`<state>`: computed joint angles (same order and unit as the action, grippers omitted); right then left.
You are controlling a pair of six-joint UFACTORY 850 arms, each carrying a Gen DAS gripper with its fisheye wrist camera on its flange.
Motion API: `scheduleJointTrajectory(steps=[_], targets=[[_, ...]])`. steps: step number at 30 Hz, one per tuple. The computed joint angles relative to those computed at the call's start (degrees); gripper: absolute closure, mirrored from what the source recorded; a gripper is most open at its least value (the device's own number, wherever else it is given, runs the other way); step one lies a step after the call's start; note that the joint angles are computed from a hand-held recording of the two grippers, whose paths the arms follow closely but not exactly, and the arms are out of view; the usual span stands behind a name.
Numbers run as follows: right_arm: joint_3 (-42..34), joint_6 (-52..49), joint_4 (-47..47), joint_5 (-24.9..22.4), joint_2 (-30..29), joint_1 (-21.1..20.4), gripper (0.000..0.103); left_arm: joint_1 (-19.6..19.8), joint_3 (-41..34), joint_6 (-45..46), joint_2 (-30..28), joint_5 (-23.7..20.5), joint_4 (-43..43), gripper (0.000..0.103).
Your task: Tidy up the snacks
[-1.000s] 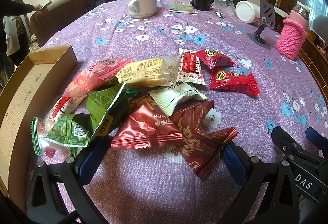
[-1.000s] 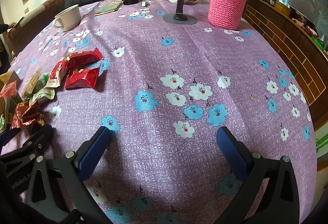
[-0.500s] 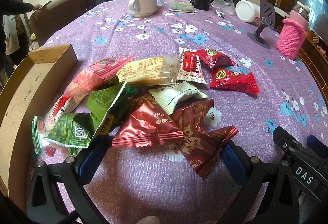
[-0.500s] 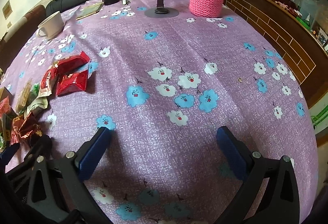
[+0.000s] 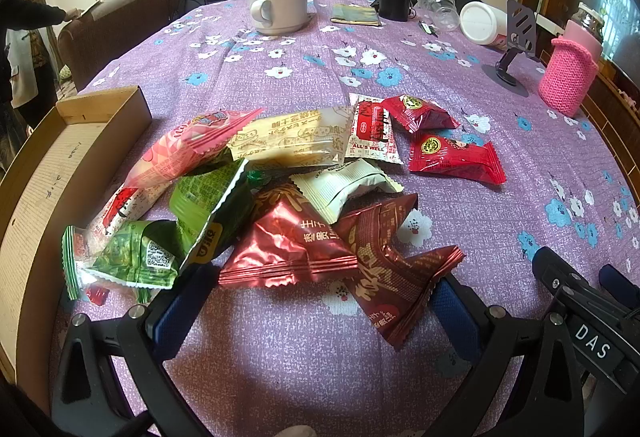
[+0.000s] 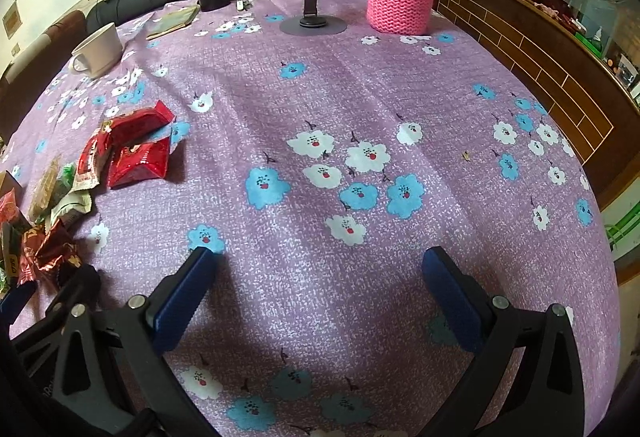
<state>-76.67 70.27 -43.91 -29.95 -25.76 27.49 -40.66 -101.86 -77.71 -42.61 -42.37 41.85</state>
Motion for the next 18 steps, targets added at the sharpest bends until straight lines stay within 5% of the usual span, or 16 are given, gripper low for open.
scheduleJointTrajectory(steps=[14, 16, 17, 18], targets=[[-0.18, -1.02, 0.50, 0.40, -0.09, -0.37, 0.000, -0.24, -0.10, 7.03, 0.73, -0.40, -6.04, 0.001], [-0.37, -1.24, 0.63, 0.37, -0.23, -0.32, 0.000, -0.67, 1.14, 10.63, 1.75, 1.61, -7.65, 0.010], [-0.35, -1.33, 0.68, 0.43, -0.22, -0.35, 0.000, -1.20, 2.95, 10.48, 3.18, 3.65, -6.49, 0.032], [-0.31, -1.33, 0.63, 0.43, -0.21, -0.28, 0.000, -1.54, 4.59, 10.45, 4.55, 5.59, -5.98, 0.044]])
